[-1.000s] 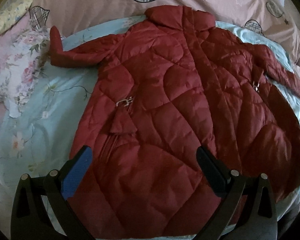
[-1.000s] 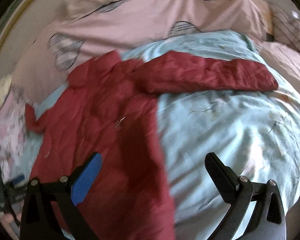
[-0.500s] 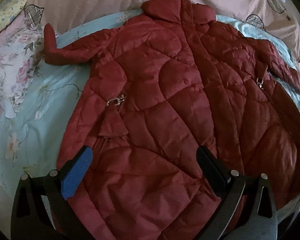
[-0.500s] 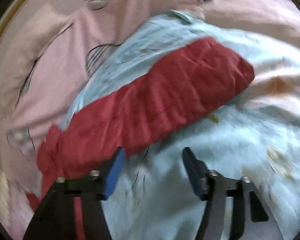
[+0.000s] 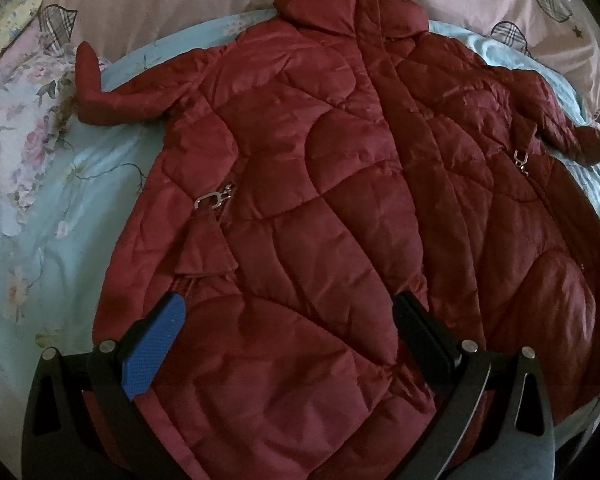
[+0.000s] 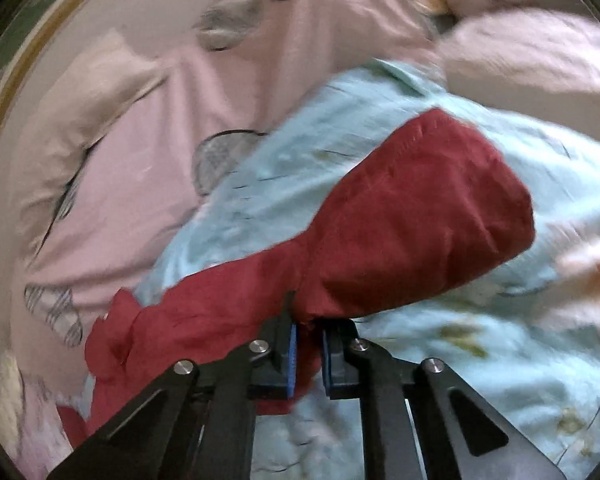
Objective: Fold large clothes
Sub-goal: 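Grasp the coat sleeve with the right gripper and lift it, then fold the held sleeve across the coat body with the right gripper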
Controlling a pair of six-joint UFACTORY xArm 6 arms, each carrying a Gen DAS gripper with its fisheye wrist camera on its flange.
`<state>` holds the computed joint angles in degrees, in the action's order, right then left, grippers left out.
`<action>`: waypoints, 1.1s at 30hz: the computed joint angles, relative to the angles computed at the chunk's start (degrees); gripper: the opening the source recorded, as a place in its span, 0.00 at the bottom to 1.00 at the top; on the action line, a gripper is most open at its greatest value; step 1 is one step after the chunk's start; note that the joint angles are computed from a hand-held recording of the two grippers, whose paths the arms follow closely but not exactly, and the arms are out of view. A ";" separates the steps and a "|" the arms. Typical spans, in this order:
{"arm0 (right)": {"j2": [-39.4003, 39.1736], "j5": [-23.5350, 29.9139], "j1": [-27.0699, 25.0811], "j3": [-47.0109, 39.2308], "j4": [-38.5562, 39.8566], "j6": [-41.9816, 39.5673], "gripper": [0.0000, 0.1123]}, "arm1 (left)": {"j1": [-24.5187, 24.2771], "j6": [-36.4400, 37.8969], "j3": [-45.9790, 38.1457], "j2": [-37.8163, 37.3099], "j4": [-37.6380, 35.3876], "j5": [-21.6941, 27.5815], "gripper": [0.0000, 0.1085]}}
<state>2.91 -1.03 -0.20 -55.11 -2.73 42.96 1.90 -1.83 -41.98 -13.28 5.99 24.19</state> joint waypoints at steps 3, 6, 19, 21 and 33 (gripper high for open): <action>0.18 1.54 3.01 -3.33 -2.85 -1.97 0.07 | 0.00 1.23 0.25 -0.14 -1.44 -0.53 0.95; 1.57 3.42 7.12 -7.43 2.02 -9.73 0.06 | 0.31 2.54 0.47 -0.39 -3.19 -1.07 0.95; 15.97 12.79 22.81 -29.26 22.92 -34.77 0.05 | 3.10 9.82 -1.14 0.82 -13.55 -0.86 0.95; 19.11 15.24 23.90 -33.39 22.29 -34.68 0.05 | 3.56 12.17 -1.78 1.33 -16.59 -0.38 0.95; 33.23 25.74 29.21 -50.01 21.76 -35.92 0.06 | 7.50 31.79 -12.59 7.97 -42.97 9.47 0.95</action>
<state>36.14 24.71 29.00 -105.13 19.03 7.04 9.40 29.96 -54.57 -5.31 -36.99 33.66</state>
